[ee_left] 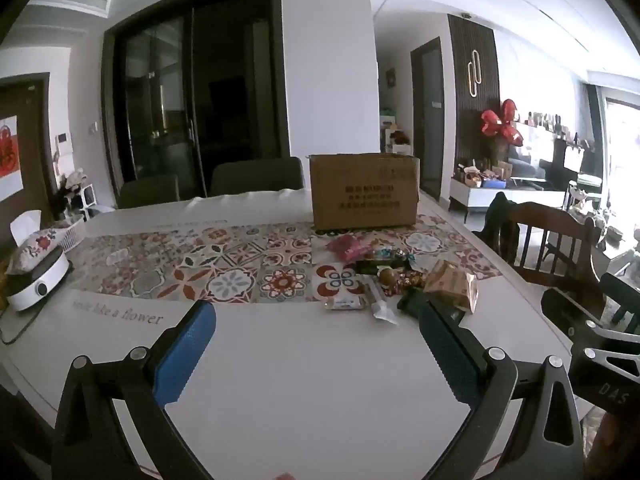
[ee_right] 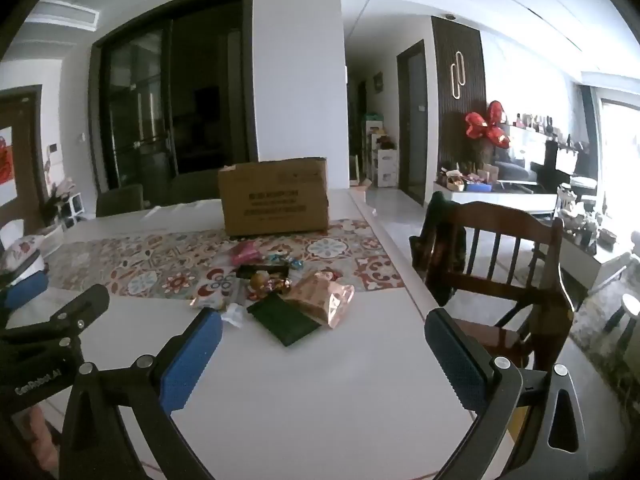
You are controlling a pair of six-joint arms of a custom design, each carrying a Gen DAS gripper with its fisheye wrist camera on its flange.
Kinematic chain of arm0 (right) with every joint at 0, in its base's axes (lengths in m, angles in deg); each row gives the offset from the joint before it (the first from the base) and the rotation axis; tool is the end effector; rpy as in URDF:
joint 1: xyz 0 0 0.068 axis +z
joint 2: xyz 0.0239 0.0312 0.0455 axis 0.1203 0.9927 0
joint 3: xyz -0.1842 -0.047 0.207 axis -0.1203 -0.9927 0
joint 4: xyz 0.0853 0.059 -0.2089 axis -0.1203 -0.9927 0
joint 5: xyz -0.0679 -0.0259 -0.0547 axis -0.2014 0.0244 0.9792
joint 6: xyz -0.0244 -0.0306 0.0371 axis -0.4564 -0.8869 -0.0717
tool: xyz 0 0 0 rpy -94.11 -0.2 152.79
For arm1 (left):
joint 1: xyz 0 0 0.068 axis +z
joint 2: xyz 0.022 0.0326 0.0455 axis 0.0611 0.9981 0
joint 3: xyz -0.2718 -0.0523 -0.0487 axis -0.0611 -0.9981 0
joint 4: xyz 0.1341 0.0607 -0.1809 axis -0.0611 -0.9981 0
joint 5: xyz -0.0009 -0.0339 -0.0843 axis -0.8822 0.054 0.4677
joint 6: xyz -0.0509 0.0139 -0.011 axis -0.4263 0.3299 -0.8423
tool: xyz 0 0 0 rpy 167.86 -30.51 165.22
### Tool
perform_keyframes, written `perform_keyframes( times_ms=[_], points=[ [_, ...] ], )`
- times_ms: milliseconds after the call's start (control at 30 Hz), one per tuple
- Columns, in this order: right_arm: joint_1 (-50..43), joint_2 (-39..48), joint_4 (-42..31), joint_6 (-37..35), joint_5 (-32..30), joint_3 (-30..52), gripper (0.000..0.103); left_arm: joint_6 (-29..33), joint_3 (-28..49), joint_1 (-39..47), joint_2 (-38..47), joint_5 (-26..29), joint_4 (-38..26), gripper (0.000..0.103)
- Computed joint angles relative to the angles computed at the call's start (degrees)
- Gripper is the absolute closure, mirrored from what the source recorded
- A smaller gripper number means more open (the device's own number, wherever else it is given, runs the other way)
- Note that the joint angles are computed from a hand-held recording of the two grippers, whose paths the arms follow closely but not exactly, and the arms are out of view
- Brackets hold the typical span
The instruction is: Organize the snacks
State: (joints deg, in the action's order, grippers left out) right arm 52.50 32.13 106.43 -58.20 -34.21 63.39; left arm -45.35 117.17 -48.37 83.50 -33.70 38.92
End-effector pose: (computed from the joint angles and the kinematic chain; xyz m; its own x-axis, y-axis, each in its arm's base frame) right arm 0.1851 0.1596 0.1922 -0.4174 -0.0141 -0.9086 -0.0976 0.9948 0.0295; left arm 0.1561 -0.1539 0.2276 -0.4463 -0.0139 -0.8948 -0.1285 0.9905 0.0486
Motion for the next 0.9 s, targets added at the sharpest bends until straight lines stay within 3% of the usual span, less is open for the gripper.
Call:
perform_keyframes(
  times_ms=[300, 900],
  points=[
    [0.2, -0.1, 0.3, 0.0, 0.1, -0.1, 0.001, -1.5, -1.1, -1.6, -0.1, -3.9, 0.4, 0.000],
    [1.2, -1.1, 0.2, -0.6, 0.8, 0.0, 0.001, -1.3, -1.6, -2.7, -2.2, -5.8, 0.1, 0.000]
  ],
)
